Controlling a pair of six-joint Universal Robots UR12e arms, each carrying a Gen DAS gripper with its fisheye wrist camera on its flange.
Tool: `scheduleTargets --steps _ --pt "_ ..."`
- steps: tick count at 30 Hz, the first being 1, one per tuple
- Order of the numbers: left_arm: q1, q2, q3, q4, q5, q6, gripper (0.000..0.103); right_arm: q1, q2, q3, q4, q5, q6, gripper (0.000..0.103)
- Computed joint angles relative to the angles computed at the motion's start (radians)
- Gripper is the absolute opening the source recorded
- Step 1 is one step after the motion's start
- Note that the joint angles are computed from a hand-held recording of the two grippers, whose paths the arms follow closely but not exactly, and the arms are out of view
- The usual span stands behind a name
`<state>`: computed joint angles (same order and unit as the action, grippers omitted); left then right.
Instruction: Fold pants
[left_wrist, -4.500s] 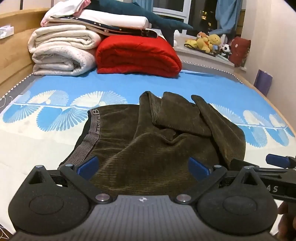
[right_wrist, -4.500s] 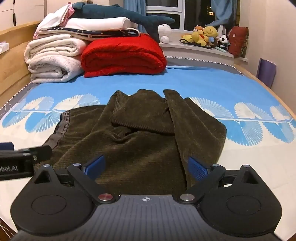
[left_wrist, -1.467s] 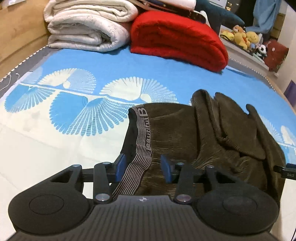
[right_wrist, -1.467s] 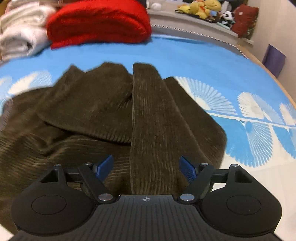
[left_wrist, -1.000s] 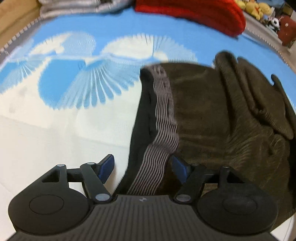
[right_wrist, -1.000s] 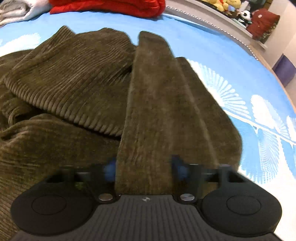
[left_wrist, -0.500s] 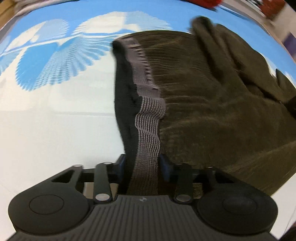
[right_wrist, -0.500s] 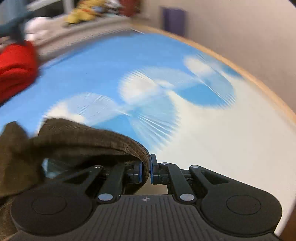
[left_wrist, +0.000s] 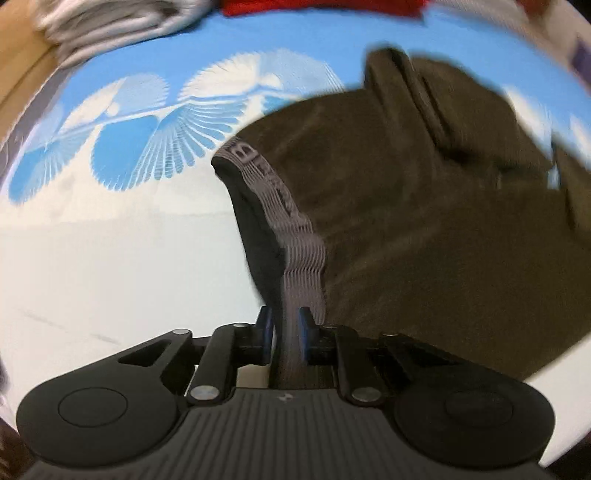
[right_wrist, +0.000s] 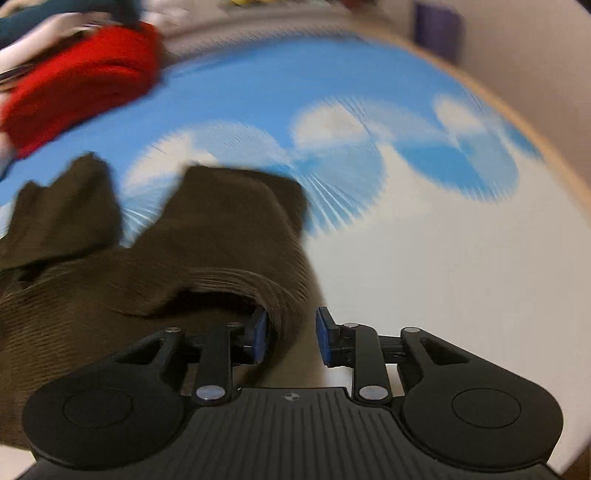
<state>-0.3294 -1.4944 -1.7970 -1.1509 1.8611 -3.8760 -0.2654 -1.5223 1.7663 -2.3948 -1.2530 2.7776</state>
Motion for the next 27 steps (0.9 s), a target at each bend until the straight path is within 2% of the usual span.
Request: scheduleTargets --steps 1,2,3,4,6,7,8,9,10,12,16,18,20,21,22,23,24,25,26,27 --pt "0.008 0.011 -0.033 0.061 -0.037 -0.044 0.028 0.007 -0.001 0.008 -0.024 0.012 -0.042 0.038" --pt "0.021 0.016 -0.054 0.081 -0.092 -0.095 0.029 0.017 -0.001 0.012 -0.042 0.014 -0.083 0.041" --pt "0.032 0.009 -0.060 0.059 -0.130 -0.159 0.029 0.029 -0.003 0.017 -0.060 0.006 -0.117 0.041" --pt "0.033 -0.004 -0.043 0.026 -0.127 -0.192 0.029 0.044 -0.002 0.023 -0.084 -0.013 -0.162 0.041" --pt "0.025 -0.018 -0.026 0.045 -0.072 -0.160 0.036 0.070 0.019 0.027 -0.184 -0.063 -0.187 0.041" --pt "0.024 -0.020 -0.022 0.069 -0.055 -0.144 0.048 0.069 0.036 0.022 -0.219 -0.049 -0.175 0.041" --pt "0.025 -0.016 -0.028 0.102 -0.048 -0.142 0.055 0.065 0.041 0.020 -0.232 -0.015 -0.155 0.043" --pt "0.030 -0.010 -0.034 0.132 -0.051 -0.151 0.067 0.065 0.047 0.014 -0.222 0.016 -0.144 0.049" --pt "0.035 -0.014 -0.032 0.143 -0.061 -0.162 0.073 0.069 0.052 0.007 -0.198 0.025 -0.158 0.052" --pt "0.049 -0.019 -0.031 0.131 -0.085 -0.182 0.075 0.092 0.058 0.004 -0.156 0.004 -0.260 0.052" --pt "0.070 -0.032 -0.018 0.058 -0.130 -0.181 0.075 0.149 0.063 0.029 -0.115 -0.100 -0.513 0.057" --pt "0.079 -0.021 -0.024 0.051 -0.136 -0.185 0.075 0.162 0.074 0.043 -0.136 -0.150 -0.590 0.057" --pt "0.082 -0.017 -0.027 0.067 -0.130 -0.183 0.075 0.174 0.095 0.048 -0.182 -0.193 -0.632 0.057" --pt "0.083 -0.015 -0.026 0.070 -0.127 -0.184 0.076 0.174 0.095 0.050 -0.199 -0.191 -0.642 0.057" --pt "0.088 -0.016 -0.031 0.079 -0.127 -0.182 0.076 0.173 0.096 0.051 -0.206 -0.186 -0.644 0.055" --pt "0.090 -0.014 -0.031 0.081 -0.129 -0.182 0.076 0.170 0.096 0.051 -0.210 -0.178 -0.647 0.038" --pt "0.090 -0.014 -0.030 0.082 -0.131 -0.179 0.076 0.167 0.094 0.047 -0.209 -0.170 -0.652 0.015" --pt "0.093 -0.020 -0.028 0.087 -0.134 -0.172 0.076 0.161 0.096 0.054 -0.226 -0.157 -0.642 0.011" --pt "0.092 -0.023 -0.026 0.088 -0.135 -0.168 0.076 0.154 0.101 0.054 -0.267 -0.134 -0.589 0.009" --pt "0.093 -0.024 -0.025 0.091 -0.135 -0.162 0.076 0.135 0.103 0.047 -0.309 -0.098 -0.495 0.009"
